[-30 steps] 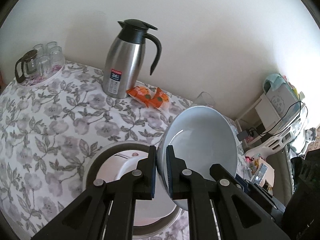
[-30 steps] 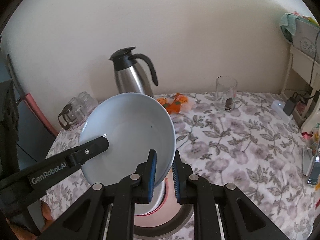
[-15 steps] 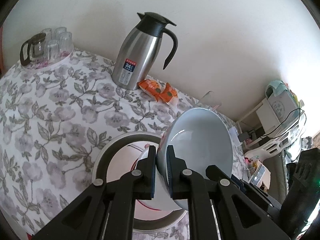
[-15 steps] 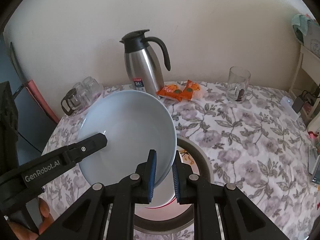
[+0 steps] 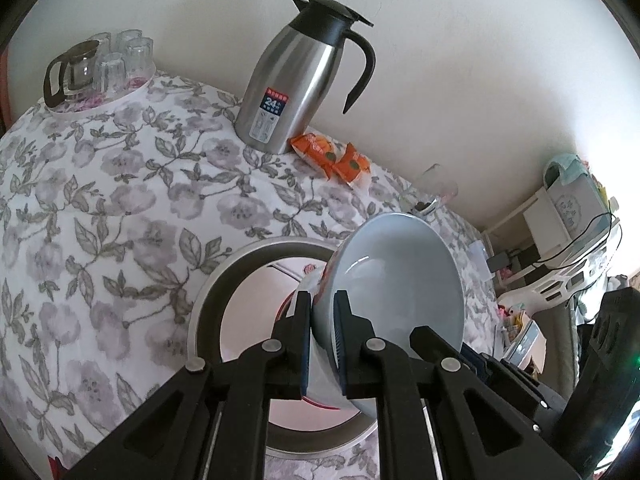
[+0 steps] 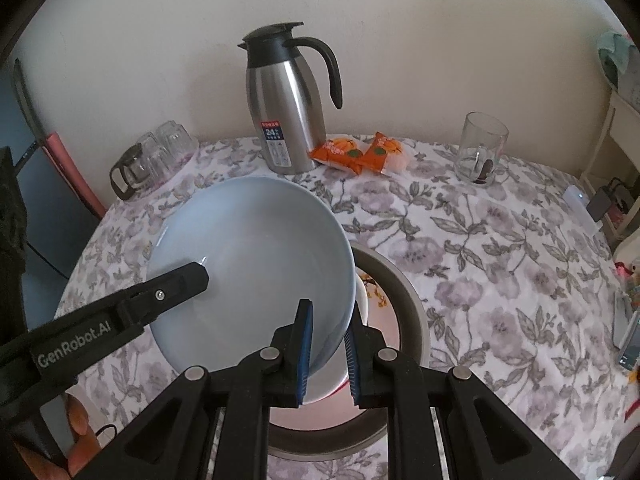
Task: Organize plates and bowls
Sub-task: 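Lower the pale blue bowl into the white MAX bowl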
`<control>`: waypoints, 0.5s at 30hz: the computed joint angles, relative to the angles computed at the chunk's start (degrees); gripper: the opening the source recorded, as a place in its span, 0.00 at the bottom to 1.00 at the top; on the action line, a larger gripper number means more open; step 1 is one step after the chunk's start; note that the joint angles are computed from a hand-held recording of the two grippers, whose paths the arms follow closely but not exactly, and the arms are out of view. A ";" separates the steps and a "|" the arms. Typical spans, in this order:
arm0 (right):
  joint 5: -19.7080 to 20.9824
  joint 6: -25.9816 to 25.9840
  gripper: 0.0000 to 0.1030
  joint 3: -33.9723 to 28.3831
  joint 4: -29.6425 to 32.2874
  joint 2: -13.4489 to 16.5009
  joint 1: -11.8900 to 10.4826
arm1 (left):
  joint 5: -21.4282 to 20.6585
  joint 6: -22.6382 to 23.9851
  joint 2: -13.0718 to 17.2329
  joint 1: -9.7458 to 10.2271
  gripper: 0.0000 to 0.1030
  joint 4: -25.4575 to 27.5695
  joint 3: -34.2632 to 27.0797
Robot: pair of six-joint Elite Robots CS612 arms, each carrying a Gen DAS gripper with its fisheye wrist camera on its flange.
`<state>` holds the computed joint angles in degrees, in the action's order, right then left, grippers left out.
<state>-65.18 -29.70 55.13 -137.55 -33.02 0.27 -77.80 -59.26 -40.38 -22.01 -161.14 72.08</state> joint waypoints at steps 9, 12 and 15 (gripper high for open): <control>-1.06 -0.21 0.16 -0.70 0.96 0.41 0.09 | -1.05 0.17 0.50 0.07 0.11 1.07 -0.63; -1.20 -0.26 0.16 -0.98 1.40 0.58 0.15 | -1.25 0.07 0.55 0.13 0.11 1.40 -0.69; -1.52 -0.29 0.16 -1.13 1.67 0.71 0.21 | -1.65 -0.08 0.67 0.20 0.11 2.00 -0.92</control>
